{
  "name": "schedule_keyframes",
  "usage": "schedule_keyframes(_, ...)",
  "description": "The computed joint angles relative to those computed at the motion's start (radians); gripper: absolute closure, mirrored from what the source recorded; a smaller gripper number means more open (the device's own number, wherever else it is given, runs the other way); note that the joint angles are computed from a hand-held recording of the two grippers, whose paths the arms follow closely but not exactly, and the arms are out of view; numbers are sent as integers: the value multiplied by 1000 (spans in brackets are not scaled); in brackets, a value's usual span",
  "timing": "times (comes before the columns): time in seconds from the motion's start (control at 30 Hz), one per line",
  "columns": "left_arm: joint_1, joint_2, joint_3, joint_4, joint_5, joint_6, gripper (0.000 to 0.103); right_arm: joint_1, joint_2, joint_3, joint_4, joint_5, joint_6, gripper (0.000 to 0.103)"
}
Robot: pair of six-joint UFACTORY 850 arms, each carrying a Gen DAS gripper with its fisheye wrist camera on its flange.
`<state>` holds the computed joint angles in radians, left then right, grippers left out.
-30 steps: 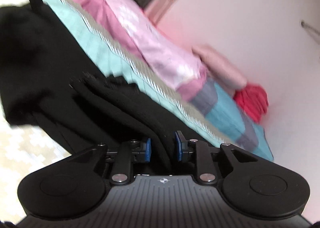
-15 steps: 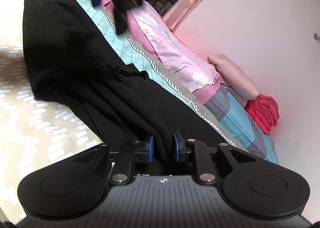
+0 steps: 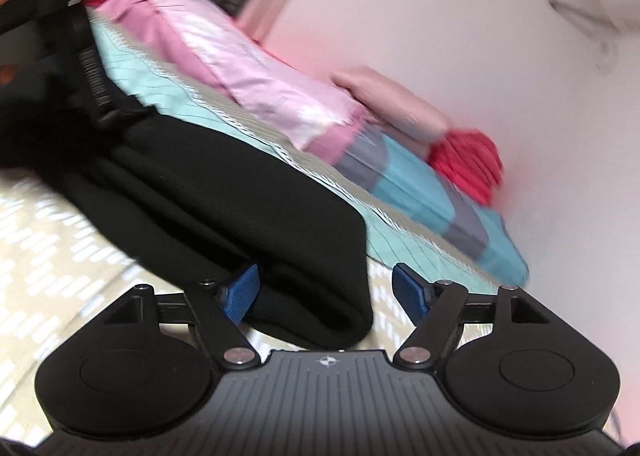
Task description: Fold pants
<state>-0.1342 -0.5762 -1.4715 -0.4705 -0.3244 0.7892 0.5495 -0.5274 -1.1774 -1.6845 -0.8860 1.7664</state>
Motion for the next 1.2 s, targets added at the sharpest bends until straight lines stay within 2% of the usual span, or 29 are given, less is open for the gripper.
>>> schedule_keyframes(0.07, -4, 4, 9, 18, 17, -24, 0, 5, -16, -26, 12, 10, -30, 26)
schedule_keyframes(0.13, -5, 3, 6, 33, 15, -50, 0, 4, -24, -24, -75, 33, -75, 26)
schedule_keyframes(0.2, -3, 2, 3, 34, 10, -50, 0, -1, -47, -27, -116, -30, -131, 24)
schedule_keyframes(0.3, -6, 2, 4, 51, 14, -62, 0, -36, -17, -13, -47, -10, -37, 21)
schedule_keyframes(0.37, -8, 6, 11, 58, 26, -64, 0, -34, -20, -28, 45, -39, -53, 21)
schedule_keyframes(0.43, -9, 6, 15, 56, 36, -62, 0, -20, -7, -9, 13, 13, -91, 34)
schedule_keyframes(0.47, -9, 6, 15, 56, 35, -63, 0, -10, -12, 4, -46, -2, -140, 34)
schedule_keyframes(0.53, -8, 3, 9, 62, 27, -68, 0, -11, -34, 4, -89, -79, -190, 28)
schedule_keyframes(0.57, -8, 2, 7, 64, 25, -67, 0, -25, -43, -11, -54, -111, -170, 27)
schedule_keyframes(0.6, -8, 2, 6, 64, 24, -62, 0, -50, -43, -28, 7, -108, -134, 20)
schedule_keyframes(0.63, -8, 2, 5, 60, 23, -55, 0, -77, -25, -29, 52, -63, -58, 12)
schedule_keyframes(0.67, -9, 2, 6, 65, 26, -59, 0, -95, -11, -36, 100, -15, -14, 12)
schedule_keyframes(0.7, -11, 4, 9, 73, 32, -66, 0, -93, -15, -51, 123, -8, -12, 15)
schedule_keyframes(0.73, -12, 5, 13, 75, 38, -67, 0, -76, -27, -60, 106, -25, -52, 24)
schedule_keyframes(0.8, -12, 5, 15, 69, 41, -64, 0, -46, -19, -21, -23, 14, -143, 32)
schedule_keyframes(0.87, -11, 3, 11, 67, 35, -61, 0, -45, -24, -4, -77, -6, -189, 34)
schedule_keyframes(0.9, -10, 3, 9, 70, 33, -61, 0, -62, -21, -2, -52, -24, -162, 34)
schedule_keyframes(0.93, -10, 2, 7, 66, 30, -57, 0, -94, 1, 6, 6, -2, -103, 22)
schedule_keyframes(0.97, -9, 2, 7, 40, 23, -31, 0, -127, 40, 15, 74, 61, -41, 19)
schedule_keyframes(1.0, -9, 2, 7, 27, 19, -16, 0, -143, 59, 19, 107, 100, -20, 20)
schedule_keyframes(1.07, -15, 8, 18, 57, 42, -33, 0, -115, 44, 16, 77, 65, -103, 23)
schedule_keyframes(1.1, -15, 8, 19, 60, 44, -34, 0, -100, 44, 12, 87, 65, -189, 29)
schedule_keyframes(1.13, -14, 6, 14, 63, 37, -38, 0, -97, 62, 20, 99, 94, -233, 28)
schedule_keyframes(1.2, -10, -3, -5, 71, 9, -45, 0, -116, 113, 39, 162, 209, -272, 20)
